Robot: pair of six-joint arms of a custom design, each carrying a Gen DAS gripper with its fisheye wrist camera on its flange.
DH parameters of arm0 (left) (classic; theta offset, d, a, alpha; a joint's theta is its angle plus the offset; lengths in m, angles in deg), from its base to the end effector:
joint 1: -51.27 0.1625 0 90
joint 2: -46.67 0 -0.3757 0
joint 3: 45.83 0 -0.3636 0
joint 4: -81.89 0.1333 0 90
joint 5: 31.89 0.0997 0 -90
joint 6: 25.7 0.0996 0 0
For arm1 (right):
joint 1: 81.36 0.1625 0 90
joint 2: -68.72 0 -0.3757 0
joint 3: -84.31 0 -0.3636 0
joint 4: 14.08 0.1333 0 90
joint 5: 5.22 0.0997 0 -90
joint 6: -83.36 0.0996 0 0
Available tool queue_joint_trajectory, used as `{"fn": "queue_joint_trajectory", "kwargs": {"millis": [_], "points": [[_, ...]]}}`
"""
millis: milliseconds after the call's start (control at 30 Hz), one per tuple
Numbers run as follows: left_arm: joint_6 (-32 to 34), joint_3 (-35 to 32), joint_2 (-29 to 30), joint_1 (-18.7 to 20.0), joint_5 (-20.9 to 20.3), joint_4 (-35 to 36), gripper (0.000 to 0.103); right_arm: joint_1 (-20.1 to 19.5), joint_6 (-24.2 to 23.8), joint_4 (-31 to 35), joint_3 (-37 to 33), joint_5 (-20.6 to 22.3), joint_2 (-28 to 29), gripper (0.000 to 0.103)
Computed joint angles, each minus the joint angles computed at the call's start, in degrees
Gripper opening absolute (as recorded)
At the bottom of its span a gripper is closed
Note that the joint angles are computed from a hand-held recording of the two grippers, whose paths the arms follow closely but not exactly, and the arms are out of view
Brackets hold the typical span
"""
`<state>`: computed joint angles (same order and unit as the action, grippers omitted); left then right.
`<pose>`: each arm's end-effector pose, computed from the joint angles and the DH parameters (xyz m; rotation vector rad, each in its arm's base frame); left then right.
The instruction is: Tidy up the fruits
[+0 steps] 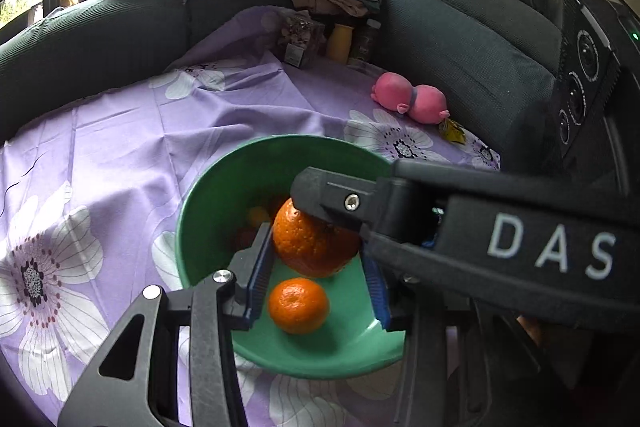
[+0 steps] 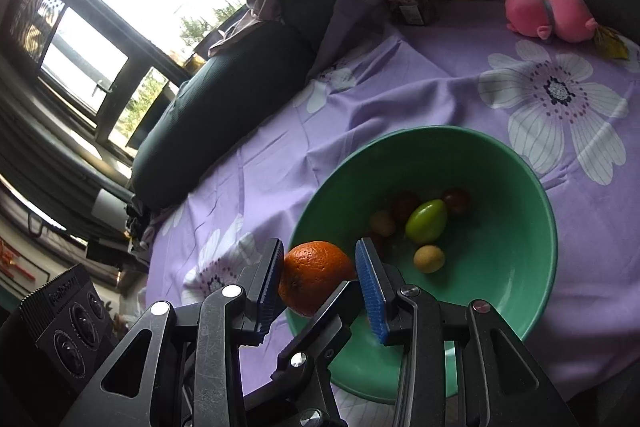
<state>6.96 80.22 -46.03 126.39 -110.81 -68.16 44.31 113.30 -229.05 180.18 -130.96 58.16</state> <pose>0.0397 -0.4441 0.2954 1.0759 2.6037 -0.6181 0.3686 -0.3847 -0.1296 -0.1784 -2.7099 1.2889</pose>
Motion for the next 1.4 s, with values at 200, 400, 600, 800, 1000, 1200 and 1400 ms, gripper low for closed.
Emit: {"fn": "queue_joint_trajectory", "kwargs": {"millis": [200,400,600,800,1000,1200,1400], "points": [[-0.7,-0.9,4.0,-0.4,-0.2,2.0,0.042,-2.4,4.4,-0.9,3.8,-0.2,-1.4,0.041],[-2.4,-1.7,5.8,0.3,-0.6,3.6,0.042,-4.1,6.7,0.8,5.4,0.8,-2.2,0.041],[-3.2,-2.1,6.1,0.8,-1.1,5.6,0.043,-4.3,7.0,1.7,5.6,0.3,-2.4,0.041],[-4.0,-1.9,4.3,0.4,-1.1,5.0,0.053,-1.8,5.2,1.9,3.8,-5.1,-1.7,0.041],[-4.5,-1.3,0.7,-0.5,1.0,4.3,0.065,0.7,4.9,3.4,2.3,-11.3,-1.4,0.041],[-5.0,-0.7,-1.6,-1.0,3.1,3.8,0.07,2.0,5.2,5.2,1.6,-15.1,-1.4,0.041],[-5.3,-0.9,-2.2,-0.8,3.5,4.3,0.07,2.6,4.6,5.8,0.9,-16.3,-1.2,0.041]]}}
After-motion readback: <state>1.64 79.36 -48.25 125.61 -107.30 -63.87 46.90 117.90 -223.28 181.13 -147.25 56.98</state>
